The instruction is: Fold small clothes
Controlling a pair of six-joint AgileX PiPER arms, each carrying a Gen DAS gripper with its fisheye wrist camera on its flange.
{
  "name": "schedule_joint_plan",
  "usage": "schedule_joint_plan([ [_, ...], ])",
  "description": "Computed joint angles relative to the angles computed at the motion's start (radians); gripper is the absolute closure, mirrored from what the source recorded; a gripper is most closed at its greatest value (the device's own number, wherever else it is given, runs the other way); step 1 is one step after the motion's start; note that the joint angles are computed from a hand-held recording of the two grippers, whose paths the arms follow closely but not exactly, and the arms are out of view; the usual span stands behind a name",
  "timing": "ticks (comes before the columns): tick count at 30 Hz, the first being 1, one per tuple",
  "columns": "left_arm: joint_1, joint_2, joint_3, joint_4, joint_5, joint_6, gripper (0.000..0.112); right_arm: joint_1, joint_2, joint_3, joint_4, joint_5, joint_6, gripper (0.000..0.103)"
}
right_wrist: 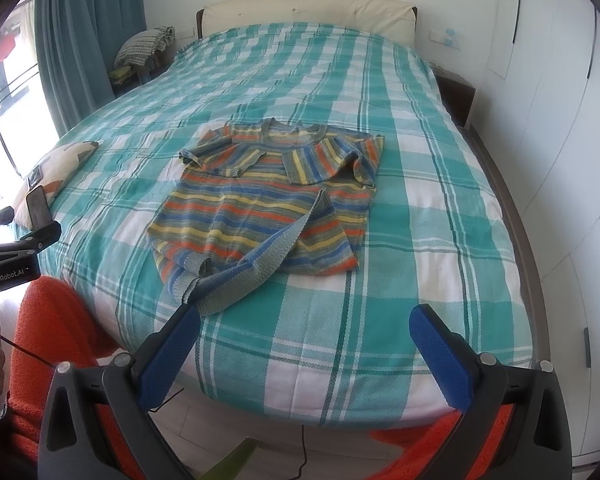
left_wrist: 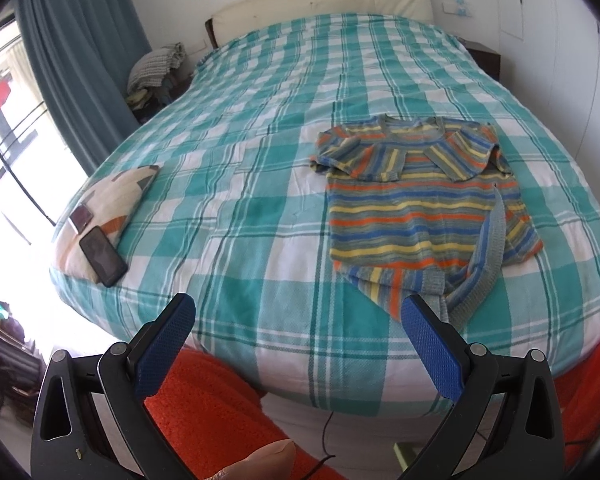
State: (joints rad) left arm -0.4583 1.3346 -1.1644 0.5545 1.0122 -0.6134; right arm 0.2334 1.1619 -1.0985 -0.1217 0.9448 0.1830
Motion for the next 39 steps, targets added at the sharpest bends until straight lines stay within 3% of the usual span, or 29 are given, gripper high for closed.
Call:
schedule_joint_plan([
  [3, 0.071, 0.02, -0.02, -0.159, 0.004, 0.116, 0.009, 0.01, 0.002, 0.007, -0.008, -0.003, 0.011, 0.0],
  [15, 0.059, 0.016, 0.03, -0.151, -0.007, 0.116, 0.01, 0.013, 0.008, 0.012, -0.011, -0.007, 0.016, 0.0],
  [20, 0.115, 0.009, 0.06, -0.18, -0.051, 0.175, 0.01, -0.102, 0.042, 0.013, 0.113, -0.091, -0.141, 0.0],
  [23, 0.169, 0.012, 0.08, -0.226, -0.078, 0.215, 0.01, -0.224, 0.149, -0.039, 0.187, -0.135, -0.227, 0.0],
  [26, 0.21, 0.003, 0.097, -0.281, -0.106, 0.254, 0.01, -0.325, 0.313, -0.16, 0.414, -0.104, -0.384, 0.0],
  [29, 0.23, -0.001, 0.109, -0.329, -0.121, 0.28, 0.01, -0.342, 0.514, -0.311, 0.577, -0.071, -0.442, 0.0],
  [32, 0.214, -0.003, 0.111, -0.336, -0.111, 0.277, 0.01, -0.312, 0.756, -0.523, 0.581, -0.015, -0.358, 0.004],
  [35, 0.202, -0.024, 0.123, -0.329, -0.112, 0.269, 0.01, -0.301, 0.978, -0.749, 0.577, 0.096, -0.254, 0.026],
  [37, 0.21, -0.038, 0.14, -0.331, -0.118, 0.268, 0.01, -0.29, 1.076, -0.847, 0.561, 0.147, -0.218, 0.061],
  [38, 0.223, -0.04, 0.147, -0.339, -0.121, 0.277, 0.01, -0.28, 1.092, -0.857, 0.54, 0.149, -0.211, 0.072],
  [39, 0.236, -0.043, 0.157, -0.348, -0.126, 0.284, 0.01, -0.268, 1.073, -0.827, 0.505, 0.123, -0.203, 0.094],
])
